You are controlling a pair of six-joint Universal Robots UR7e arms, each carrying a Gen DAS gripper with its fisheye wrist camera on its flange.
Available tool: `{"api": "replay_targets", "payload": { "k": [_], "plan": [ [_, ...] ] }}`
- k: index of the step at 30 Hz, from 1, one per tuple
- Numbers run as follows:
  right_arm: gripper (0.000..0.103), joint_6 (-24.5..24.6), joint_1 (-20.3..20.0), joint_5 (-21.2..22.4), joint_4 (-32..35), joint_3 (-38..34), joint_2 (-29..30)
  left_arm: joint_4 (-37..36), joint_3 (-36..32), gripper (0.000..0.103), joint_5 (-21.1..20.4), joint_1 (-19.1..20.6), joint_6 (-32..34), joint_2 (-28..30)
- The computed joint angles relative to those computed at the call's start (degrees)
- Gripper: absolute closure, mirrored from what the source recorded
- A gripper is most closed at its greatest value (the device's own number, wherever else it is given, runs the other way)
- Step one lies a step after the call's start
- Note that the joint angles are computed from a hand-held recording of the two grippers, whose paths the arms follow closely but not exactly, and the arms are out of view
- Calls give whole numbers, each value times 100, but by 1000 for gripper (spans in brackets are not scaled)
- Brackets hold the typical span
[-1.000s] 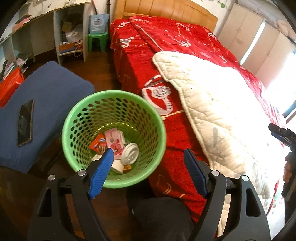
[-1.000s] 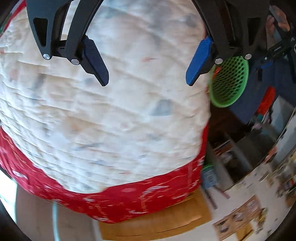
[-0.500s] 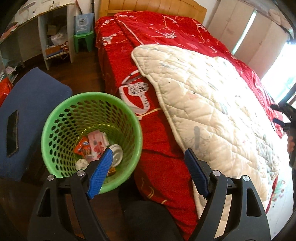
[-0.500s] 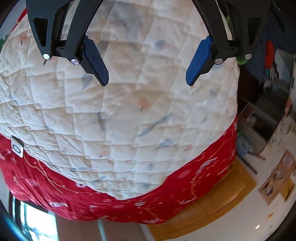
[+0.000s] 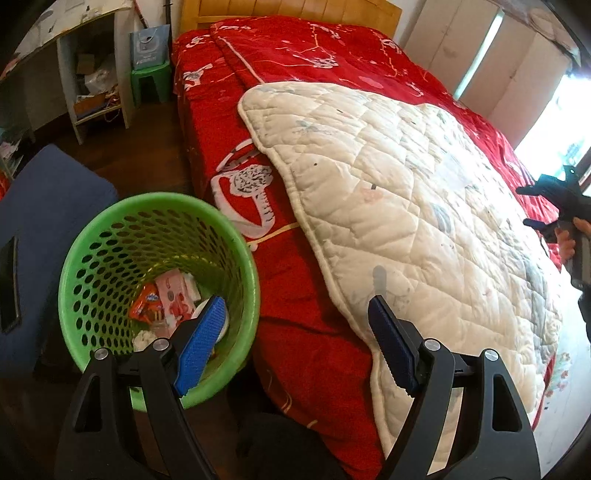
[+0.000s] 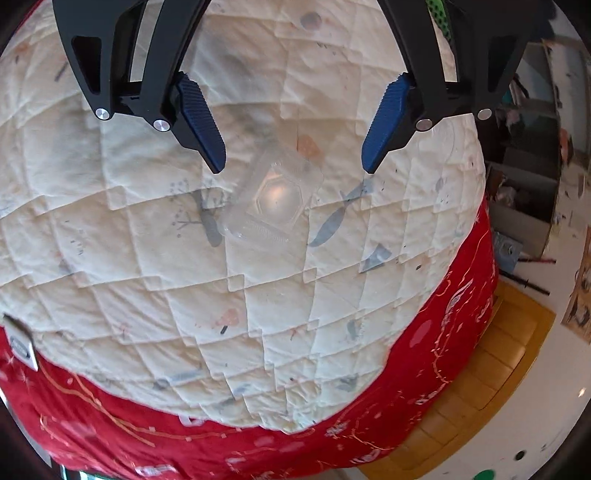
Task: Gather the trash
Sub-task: 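Reach the right tool to the clear plastic box on the blanket and grasp it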
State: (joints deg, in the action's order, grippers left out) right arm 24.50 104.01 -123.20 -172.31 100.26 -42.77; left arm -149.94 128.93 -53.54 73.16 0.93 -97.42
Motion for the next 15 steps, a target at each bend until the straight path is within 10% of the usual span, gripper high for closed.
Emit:
{"api": "replay_targets", "payload": {
  "k": [15],
  "plan": [
    [48, 496, -168, -389, 1116, -913, 544, -617, -554, 24, -133, -362, 651, 1169]
  ]
}}
